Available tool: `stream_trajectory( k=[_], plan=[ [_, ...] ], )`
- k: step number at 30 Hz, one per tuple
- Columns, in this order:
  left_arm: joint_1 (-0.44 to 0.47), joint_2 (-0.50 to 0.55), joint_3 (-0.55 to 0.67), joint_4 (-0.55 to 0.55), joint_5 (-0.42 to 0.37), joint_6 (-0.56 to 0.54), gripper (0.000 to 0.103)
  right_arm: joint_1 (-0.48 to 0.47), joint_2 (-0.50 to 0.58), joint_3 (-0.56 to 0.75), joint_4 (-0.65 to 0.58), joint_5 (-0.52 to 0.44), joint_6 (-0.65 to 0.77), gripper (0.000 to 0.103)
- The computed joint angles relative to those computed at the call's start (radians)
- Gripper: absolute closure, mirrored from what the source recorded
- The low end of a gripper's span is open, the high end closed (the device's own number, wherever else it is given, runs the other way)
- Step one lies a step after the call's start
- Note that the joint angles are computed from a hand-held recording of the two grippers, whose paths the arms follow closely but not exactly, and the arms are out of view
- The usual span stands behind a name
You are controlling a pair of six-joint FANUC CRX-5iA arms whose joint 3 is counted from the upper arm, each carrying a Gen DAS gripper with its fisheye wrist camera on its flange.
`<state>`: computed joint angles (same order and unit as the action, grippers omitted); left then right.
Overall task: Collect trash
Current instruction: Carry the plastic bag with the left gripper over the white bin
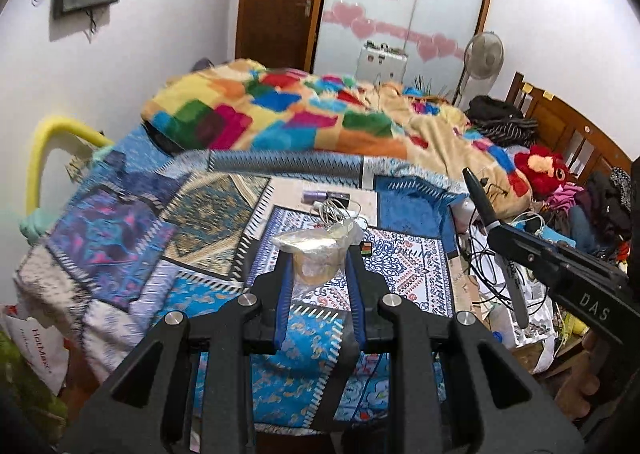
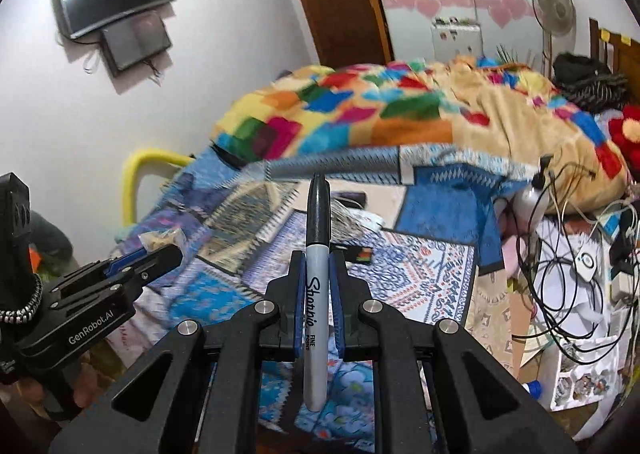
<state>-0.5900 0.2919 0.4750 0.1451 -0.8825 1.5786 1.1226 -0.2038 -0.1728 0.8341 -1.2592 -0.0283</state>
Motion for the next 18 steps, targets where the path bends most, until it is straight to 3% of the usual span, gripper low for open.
stream_trajectory(
  k=[12, 18],
  plan=[
    [0.087, -0.305, -0.273, -0.019, 0.067, 0.006, 0.078, 0.164, 0.081, 0.127, 0.114, -0.070, 0.010, 0.092],
    [0.176, -0.445, -0.395, -0.005, 0.064, -0.016, 0.078, 0.206, 0.141, 0.187, 0.119, -0.042, 0.023, 0.092]
  ],
)
